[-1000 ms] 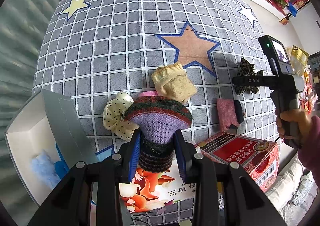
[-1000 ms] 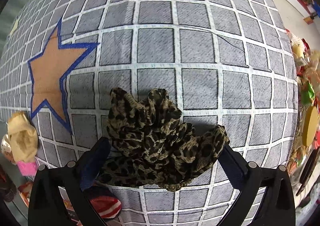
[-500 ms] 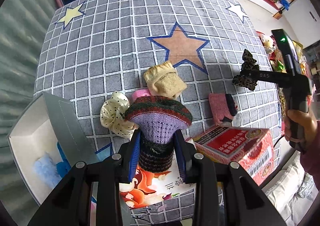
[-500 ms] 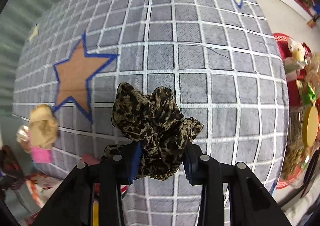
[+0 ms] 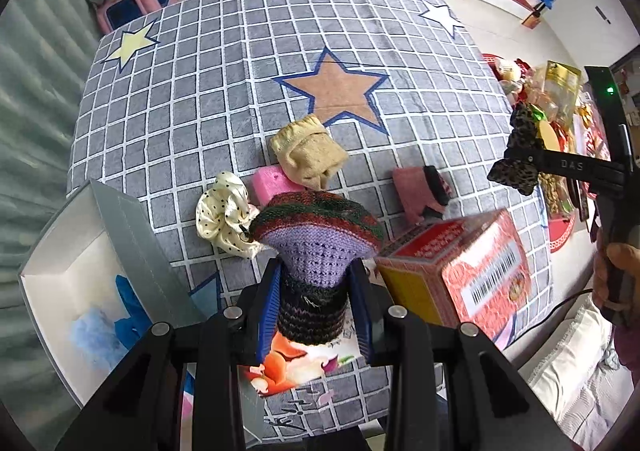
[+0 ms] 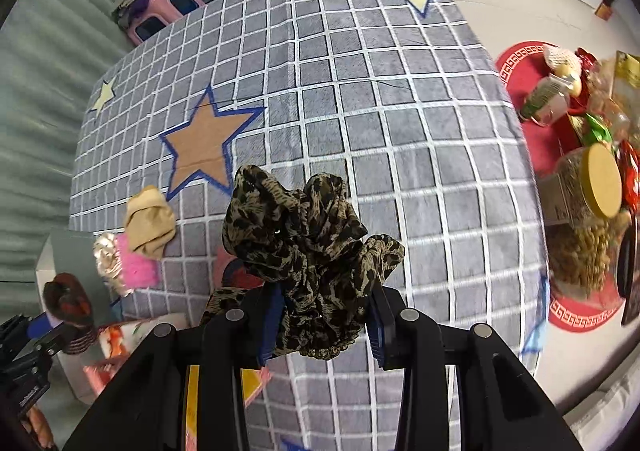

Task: Organize soft objects
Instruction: 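Carry the knit hat and leopard-print fabric with both grippers to the white box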

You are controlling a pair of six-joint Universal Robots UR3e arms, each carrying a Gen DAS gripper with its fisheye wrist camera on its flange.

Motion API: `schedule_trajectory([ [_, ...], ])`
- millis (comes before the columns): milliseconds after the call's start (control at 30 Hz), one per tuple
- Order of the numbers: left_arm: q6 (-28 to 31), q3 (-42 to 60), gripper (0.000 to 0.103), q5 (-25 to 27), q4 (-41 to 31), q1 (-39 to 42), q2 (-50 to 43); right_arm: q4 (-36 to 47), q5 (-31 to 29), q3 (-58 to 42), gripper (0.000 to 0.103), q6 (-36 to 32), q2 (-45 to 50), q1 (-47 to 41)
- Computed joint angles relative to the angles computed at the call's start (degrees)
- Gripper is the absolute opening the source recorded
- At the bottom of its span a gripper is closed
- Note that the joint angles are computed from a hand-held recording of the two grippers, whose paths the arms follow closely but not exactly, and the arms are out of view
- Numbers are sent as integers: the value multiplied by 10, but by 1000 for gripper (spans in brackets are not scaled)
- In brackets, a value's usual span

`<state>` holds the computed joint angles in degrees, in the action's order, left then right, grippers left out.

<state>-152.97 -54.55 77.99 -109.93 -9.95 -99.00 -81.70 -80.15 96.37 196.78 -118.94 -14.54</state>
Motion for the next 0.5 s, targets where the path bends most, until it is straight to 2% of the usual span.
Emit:
schedule_trajectory([
  [300,59,-61,36,-20,-30,31,72,32,-40,-50,38,109,-8,92],
  [500,115,-111,36,-27,-52,57,131,60,-72,-76,38,211,-7,196],
])
